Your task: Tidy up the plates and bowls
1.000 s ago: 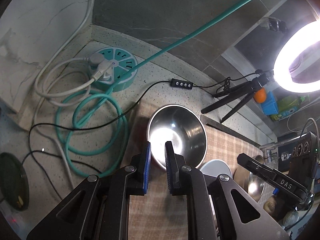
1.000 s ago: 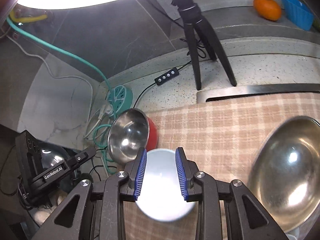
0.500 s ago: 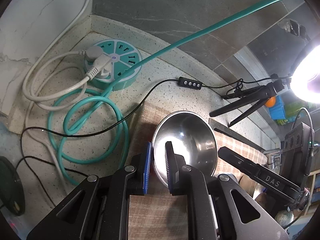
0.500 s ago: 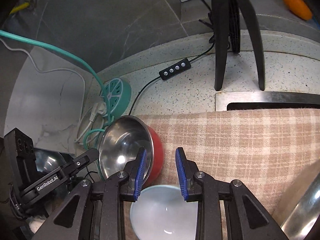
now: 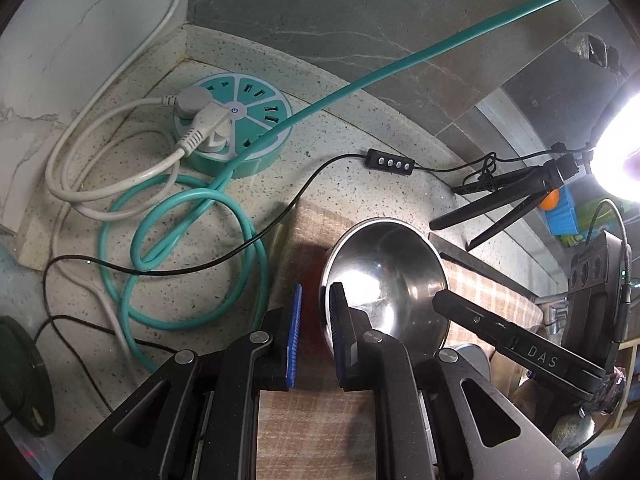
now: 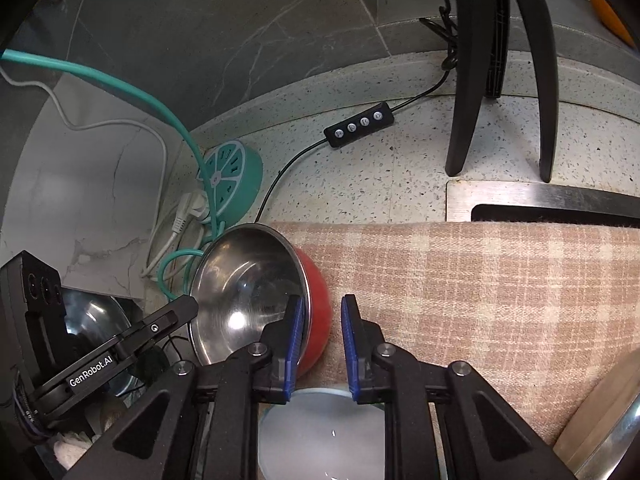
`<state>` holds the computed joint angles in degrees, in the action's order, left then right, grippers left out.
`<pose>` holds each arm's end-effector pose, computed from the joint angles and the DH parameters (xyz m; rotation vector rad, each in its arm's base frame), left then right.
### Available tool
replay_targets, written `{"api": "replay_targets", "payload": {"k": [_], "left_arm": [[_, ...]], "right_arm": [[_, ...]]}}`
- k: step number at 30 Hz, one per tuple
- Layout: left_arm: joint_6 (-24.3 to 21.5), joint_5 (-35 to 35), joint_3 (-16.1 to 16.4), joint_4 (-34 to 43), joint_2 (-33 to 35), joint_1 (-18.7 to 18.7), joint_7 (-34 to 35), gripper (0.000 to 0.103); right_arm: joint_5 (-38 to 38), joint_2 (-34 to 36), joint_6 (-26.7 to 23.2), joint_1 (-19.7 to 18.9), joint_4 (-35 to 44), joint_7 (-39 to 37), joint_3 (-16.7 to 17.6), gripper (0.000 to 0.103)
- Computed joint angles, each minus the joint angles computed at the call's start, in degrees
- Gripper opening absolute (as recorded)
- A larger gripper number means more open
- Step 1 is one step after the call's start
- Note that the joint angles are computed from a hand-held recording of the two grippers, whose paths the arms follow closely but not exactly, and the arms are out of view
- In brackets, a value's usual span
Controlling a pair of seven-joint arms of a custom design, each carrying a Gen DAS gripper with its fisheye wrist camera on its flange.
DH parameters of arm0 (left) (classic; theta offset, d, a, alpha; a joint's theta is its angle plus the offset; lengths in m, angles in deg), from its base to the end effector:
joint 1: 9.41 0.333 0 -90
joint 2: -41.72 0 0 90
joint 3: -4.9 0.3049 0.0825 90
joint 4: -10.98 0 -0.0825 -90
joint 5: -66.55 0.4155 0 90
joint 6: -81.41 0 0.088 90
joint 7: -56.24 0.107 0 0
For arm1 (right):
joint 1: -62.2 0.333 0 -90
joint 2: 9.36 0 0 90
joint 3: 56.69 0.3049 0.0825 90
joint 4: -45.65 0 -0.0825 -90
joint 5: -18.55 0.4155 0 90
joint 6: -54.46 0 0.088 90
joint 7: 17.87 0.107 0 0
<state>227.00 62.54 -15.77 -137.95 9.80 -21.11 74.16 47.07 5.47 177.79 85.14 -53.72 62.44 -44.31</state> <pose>0.3799 -0.2398 0.4532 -2.7216 1.1887 -0.7315 0.5461 0.3987 0.4292 -2.3519 1.3484 0.4594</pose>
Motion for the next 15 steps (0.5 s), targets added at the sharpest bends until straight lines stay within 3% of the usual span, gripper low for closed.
{"api": "replay_targets", "payload": {"k": [5, 15], "left_arm": [[0.38, 0.01, 0.00, -0.28, 0.07, -0.21, 0.27, 0.010], [0.26, 1.07, -0.76, 0.44, 0.42, 0.03, -0.89, 0.008]], "right_arm": [[-0.01, -0.12, -0.55, 0.16, 0.10, -0.11, 0.16, 0.008], [-0.54, -1.46, 1.21, 0.72, -1.27, 0.24, 0.08, 0.008]]}}
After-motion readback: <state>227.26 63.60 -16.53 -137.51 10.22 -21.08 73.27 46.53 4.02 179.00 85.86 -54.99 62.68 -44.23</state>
